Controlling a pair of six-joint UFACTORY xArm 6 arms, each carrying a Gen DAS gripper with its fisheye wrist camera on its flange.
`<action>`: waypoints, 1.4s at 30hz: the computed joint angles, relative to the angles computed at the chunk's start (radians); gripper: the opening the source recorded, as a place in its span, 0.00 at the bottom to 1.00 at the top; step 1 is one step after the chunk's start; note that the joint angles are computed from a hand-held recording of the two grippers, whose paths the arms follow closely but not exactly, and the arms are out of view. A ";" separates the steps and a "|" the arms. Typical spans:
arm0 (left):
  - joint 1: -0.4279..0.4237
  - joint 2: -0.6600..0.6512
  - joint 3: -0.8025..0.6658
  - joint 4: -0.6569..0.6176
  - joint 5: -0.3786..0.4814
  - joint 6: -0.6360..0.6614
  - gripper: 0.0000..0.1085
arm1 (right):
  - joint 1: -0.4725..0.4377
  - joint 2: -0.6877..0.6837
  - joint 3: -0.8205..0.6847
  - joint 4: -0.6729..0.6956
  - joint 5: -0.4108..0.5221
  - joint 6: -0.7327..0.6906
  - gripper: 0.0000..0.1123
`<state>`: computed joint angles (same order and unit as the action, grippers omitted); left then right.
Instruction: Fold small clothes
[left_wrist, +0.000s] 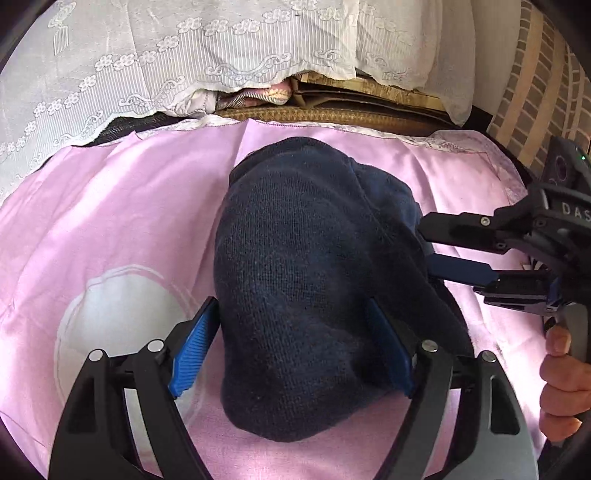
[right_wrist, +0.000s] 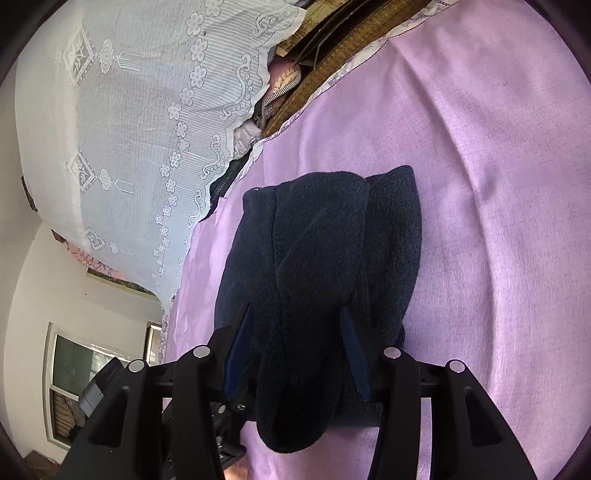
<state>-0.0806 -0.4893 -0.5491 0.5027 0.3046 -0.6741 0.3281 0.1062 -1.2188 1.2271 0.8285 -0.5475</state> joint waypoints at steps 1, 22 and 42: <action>-0.001 -0.006 0.006 0.032 -0.006 -0.020 0.71 | 0.003 -0.004 0.006 -0.016 0.000 0.012 0.44; 0.103 -0.182 0.106 0.000 -0.073 -0.022 0.74 | 0.044 -0.056 0.102 0.133 -0.022 -0.066 0.63; 0.027 0.011 0.053 -0.357 -0.016 0.271 0.89 | 0.062 -0.060 0.133 -0.029 -0.273 -0.011 0.19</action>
<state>-0.0537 -0.4778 -0.4959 0.1461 0.2888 -0.4029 0.3904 0.0461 -1.0861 1.1976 0.5560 -0.5589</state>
